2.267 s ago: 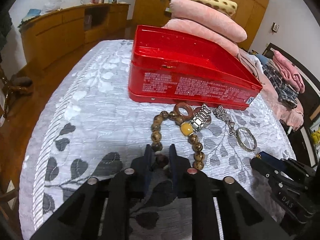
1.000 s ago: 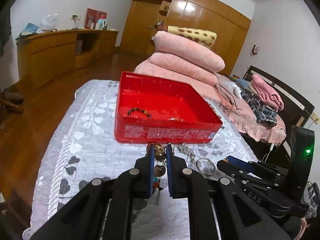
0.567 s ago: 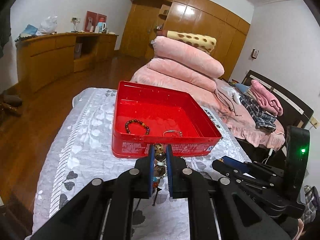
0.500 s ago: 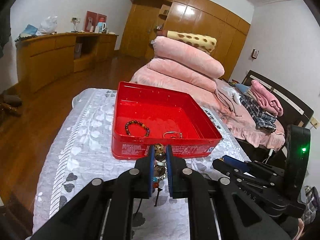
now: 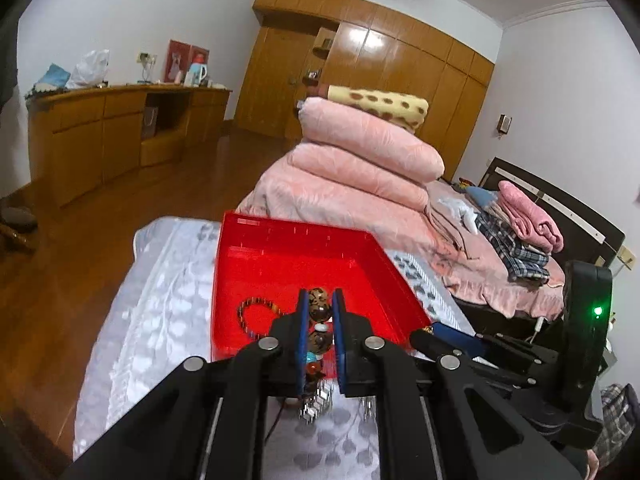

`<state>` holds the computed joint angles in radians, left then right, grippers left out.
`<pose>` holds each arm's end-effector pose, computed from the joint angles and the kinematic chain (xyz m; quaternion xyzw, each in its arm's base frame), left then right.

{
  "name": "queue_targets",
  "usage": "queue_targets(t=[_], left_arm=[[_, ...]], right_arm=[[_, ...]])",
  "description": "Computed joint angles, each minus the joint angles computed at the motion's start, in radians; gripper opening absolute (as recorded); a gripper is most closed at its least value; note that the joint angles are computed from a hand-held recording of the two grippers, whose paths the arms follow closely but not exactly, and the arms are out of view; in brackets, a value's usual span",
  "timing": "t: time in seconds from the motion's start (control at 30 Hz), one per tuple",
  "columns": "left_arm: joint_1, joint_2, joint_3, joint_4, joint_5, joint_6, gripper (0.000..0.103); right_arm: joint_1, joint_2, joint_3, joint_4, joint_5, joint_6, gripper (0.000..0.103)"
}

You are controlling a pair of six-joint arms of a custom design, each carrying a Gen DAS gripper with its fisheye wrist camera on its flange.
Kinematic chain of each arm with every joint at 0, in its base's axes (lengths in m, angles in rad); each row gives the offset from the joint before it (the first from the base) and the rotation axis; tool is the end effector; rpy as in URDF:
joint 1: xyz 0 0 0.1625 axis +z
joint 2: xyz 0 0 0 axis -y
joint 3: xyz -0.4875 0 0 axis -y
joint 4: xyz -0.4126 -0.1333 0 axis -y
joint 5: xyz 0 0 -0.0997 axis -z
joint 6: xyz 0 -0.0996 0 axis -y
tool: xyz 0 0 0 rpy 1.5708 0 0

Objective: Organize jewelry
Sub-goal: 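Carry the pendant and bracelet into the red tin and open both tools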

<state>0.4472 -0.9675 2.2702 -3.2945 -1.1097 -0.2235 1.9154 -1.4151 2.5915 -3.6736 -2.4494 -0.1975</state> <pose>-0.3860 -0.3821 0.1254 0.3712 0.8780 -0.2984 0.0478 0.1698 -0.3054 0.3047 0.0337 -0.8310 0.4313 0.3497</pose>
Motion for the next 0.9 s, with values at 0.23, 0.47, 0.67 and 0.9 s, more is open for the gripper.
queue_targets(t=[0.23, 0.47, 0.67, 0.9], left_arm=[[0.033, 0.059, -0.072, 0.024, 0.011, 0.000, 0.011], [0.062, 0.117, -0.131, 0.022, 0.006, 0.017, 0.011], [0.076, 0.150, -0.157, 0.030, 0.010, 0.013, 0.011], [0.106, 0.180, -0.186, 0.079, 0.019, -0.003, 0.011]], right_arm=[[-0.059, -0.006, -0.048, 0.037, 0.049, -0.006, 0.024], [-0.108, 0.017, -0.087, 0.061, 0.084, -0.004, 0.024], [-0.143, 0.040, -0.115, 0.075, 0.099, 0.005, 0.024], [-0.180, 0.058, -0.130, 0.084, 0.104, 0.013, 0.024]])
